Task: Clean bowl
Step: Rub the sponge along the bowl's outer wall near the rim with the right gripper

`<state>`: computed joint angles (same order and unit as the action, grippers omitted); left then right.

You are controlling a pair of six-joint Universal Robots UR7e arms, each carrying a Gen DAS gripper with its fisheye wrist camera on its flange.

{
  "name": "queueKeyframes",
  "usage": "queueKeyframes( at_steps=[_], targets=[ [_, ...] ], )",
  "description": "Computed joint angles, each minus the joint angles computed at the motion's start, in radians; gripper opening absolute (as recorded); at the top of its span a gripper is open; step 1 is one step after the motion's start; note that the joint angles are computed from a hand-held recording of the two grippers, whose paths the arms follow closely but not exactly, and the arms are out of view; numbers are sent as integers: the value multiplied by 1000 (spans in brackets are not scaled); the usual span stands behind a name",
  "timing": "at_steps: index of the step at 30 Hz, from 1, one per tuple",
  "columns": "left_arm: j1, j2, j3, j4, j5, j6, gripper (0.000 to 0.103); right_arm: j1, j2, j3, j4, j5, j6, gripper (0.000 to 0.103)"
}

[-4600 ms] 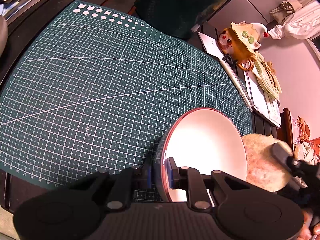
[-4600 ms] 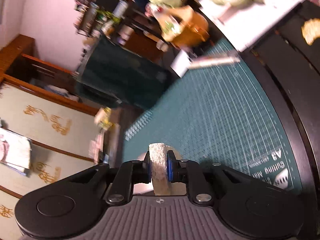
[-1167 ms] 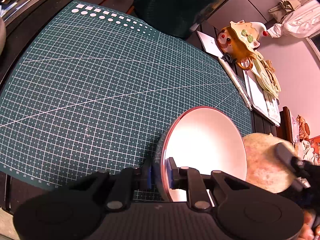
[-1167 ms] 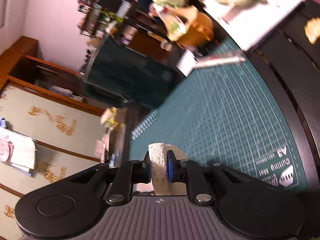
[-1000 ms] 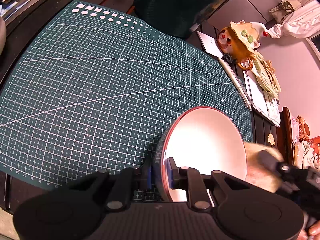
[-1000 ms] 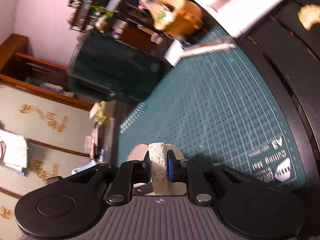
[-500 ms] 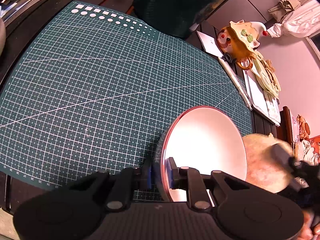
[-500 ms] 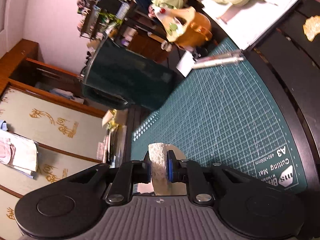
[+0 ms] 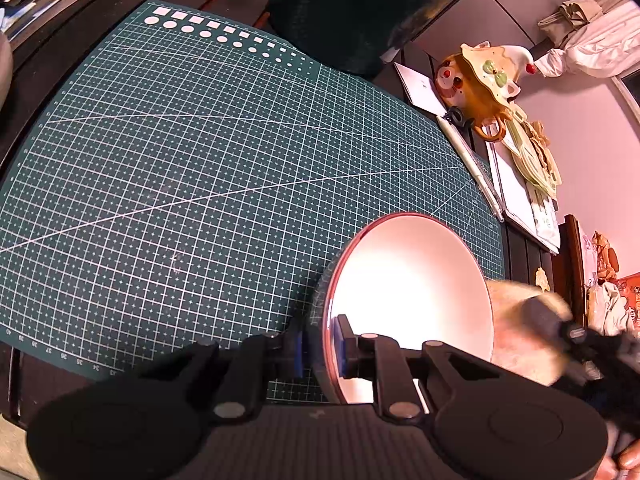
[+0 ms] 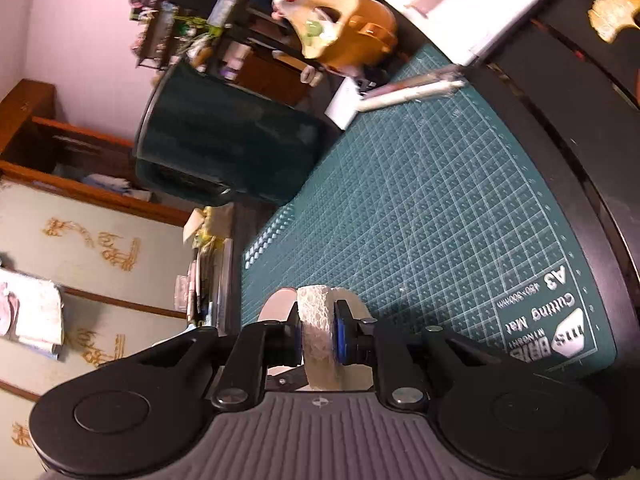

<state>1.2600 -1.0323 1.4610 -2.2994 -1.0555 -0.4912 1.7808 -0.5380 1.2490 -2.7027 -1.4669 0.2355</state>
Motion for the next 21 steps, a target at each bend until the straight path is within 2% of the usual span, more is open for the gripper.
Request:
queueKeyframes(
  at_steps=[3,7,12,18,21],
  targets=[
    [-2,-7,6,1,-2,-5,16,4,-2,6,-31,7,-25,15],
    [0,-16,10,3,-8,-4,16,7,20,-23,48,-51,-12,15],
    [-10,-39,39,5,-2,-9,16,6,-4,7,-38,4,-34,15],
    [-10,-37,28,12,-1,-8,16,5,16,-17,39,-44,-7,16],
    [5,-26,10,12,-6,15,16,6,17,-19,43,-44,-8,16]
  ],
)
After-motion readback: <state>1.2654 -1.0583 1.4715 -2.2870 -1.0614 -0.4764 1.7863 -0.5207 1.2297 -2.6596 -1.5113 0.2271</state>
